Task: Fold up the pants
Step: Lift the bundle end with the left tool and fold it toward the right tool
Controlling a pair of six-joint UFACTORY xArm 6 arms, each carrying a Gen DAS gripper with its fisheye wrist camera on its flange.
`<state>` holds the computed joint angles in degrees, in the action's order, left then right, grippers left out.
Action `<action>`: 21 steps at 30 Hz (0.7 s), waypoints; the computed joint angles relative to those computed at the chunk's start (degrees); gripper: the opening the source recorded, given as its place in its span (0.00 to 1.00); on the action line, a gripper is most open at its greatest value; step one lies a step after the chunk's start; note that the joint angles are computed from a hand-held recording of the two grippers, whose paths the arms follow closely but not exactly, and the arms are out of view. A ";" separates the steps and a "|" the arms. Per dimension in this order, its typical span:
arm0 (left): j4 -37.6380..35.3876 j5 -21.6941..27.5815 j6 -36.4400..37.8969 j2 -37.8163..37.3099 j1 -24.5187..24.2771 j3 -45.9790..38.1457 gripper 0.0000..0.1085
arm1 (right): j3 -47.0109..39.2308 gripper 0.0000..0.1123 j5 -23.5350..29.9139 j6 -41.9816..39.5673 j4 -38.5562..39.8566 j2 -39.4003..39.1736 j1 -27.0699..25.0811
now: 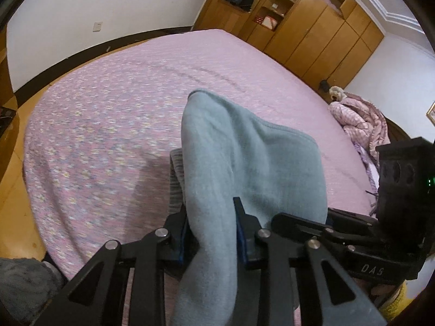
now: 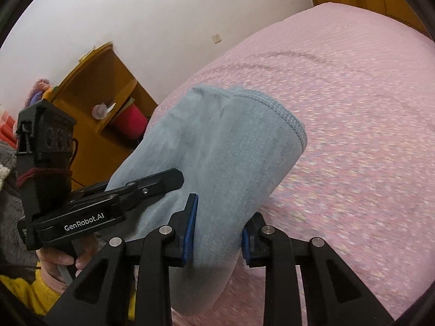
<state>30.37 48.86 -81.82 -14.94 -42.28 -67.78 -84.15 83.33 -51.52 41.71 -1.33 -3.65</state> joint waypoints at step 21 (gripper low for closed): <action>-8.85 7.25 15.48 34.07 -4.96 -44.91 0.26 | -24.62 0.25 10.04 0.46 4.20 17.38 -17.96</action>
<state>21.52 56.11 -66.35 19.13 -47.25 -112.69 -108.78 93.38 -51.05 45.91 16.06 -21.60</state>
